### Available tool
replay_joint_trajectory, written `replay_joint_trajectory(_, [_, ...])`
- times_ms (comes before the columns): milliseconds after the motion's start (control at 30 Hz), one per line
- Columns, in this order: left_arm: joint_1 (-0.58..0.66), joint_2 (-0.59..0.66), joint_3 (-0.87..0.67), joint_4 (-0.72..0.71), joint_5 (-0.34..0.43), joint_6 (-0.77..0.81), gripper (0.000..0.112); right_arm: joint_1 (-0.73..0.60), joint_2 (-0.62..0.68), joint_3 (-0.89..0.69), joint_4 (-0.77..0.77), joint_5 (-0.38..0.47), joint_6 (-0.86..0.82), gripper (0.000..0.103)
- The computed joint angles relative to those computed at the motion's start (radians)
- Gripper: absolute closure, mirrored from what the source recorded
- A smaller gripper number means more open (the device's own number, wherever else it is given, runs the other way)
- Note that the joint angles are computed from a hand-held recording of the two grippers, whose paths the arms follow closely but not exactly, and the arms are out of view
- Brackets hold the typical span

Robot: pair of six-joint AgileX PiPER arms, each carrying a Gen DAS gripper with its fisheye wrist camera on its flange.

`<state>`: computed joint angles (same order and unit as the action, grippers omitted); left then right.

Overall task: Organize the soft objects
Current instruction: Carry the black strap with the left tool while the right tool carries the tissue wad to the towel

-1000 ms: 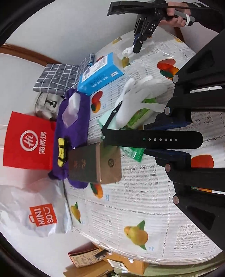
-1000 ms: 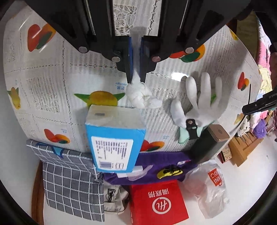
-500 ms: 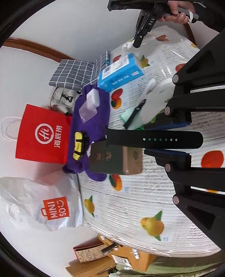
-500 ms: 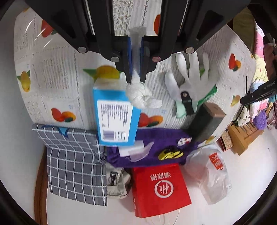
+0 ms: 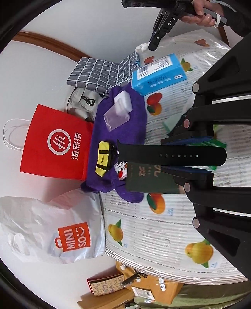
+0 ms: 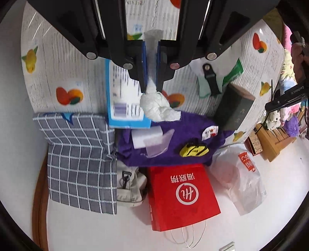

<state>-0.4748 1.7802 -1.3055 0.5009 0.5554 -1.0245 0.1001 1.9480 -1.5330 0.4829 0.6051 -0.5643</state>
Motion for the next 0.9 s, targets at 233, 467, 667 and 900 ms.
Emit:
replay_joint_trajectory(233, [0.049, 0.065, -0.094, -0.074, 0.010, 0.095, 0.093, 0.027, 0.101, -0.181, -0.068, 0.048, 0.092, 0.094])
replay_joint_trajectory(467, [0.096, 0.131, -0.187, -0.129, 0.029, 0.173, 0.093, 0.049, 0.207, -0.389, -0.144, 0.123, 0.177, 0.094])
replay_joint_trajectory(667, [0.125, 0.192, -0.281, -0.170, 0.058, 0.235, 0.093, 0.067, 0.330, -0.620, -0.189, 0.217, 0.238, 0.094])
replay_joint_trajectory(900, [0.145, 0.258, -0.388, -0.198, 0.097, 0.289, 0.093, 0.083, 0.506, -0.949, -0.212, 0.367, 0.297, 0.094])
